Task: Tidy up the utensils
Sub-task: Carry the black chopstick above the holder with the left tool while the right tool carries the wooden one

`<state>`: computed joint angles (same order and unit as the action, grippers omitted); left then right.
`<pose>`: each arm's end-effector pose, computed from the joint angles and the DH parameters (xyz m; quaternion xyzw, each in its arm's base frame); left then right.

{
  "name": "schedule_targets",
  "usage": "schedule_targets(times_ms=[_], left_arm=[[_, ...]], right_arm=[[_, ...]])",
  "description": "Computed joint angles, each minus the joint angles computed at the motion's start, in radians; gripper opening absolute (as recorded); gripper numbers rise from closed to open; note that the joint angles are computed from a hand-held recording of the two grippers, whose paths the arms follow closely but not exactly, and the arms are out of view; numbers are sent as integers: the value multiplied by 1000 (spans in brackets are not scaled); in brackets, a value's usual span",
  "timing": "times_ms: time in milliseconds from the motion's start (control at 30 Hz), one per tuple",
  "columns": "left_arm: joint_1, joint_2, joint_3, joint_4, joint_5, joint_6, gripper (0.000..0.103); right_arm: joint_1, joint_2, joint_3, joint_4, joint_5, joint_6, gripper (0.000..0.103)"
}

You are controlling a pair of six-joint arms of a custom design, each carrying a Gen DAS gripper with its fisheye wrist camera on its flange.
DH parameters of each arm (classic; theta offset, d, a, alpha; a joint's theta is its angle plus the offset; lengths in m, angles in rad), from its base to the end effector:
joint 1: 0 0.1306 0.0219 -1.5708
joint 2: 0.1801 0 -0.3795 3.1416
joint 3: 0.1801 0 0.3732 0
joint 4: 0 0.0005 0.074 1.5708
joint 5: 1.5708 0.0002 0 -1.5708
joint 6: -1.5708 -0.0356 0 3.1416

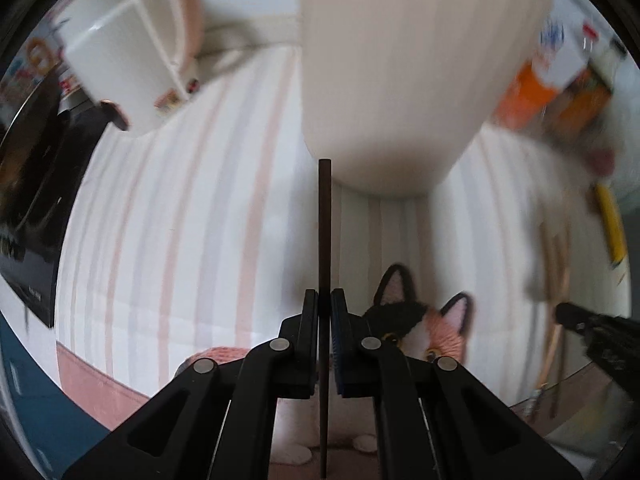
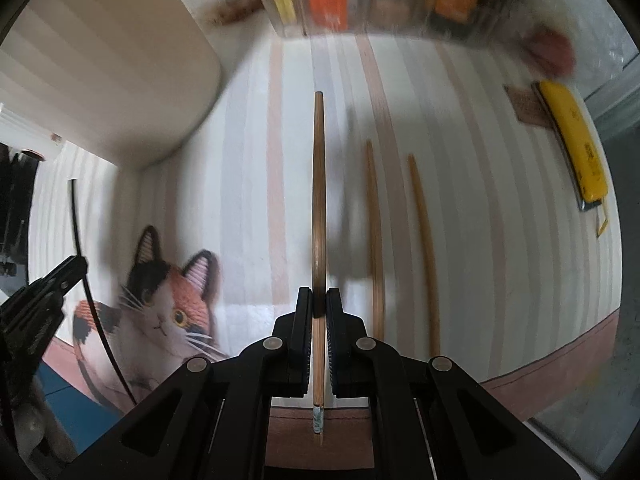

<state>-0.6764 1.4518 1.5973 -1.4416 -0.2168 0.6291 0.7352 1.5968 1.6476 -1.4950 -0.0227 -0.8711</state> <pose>0.3504 -0.2721 0.4588 0.0085 0.9848 0.0025 0.1732 0.3602 0.3262 0.4123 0.0670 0.9957 0.0534 0.0358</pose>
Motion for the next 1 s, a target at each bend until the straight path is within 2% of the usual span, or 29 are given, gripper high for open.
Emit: schedule_targets(times_ms=[133, 500, 833, 1000], left_arm=[[-10, -51, 25, -4, -33, 30, 4], [-2, -76, 141, 16, -122, 40, 3], [4, -61, 301, 47, -192, -29, 3], [6, -54, 393, 41, -199, -47, 3]], right_arm=[[4, 10, 54, -11, 29, 27, 7], [26, 13, 179, -27, 94, 60, 7], [19, 24, 333, -21, 176, 88, 7], [20, 42, 418, -26, 198, 99, 7]])
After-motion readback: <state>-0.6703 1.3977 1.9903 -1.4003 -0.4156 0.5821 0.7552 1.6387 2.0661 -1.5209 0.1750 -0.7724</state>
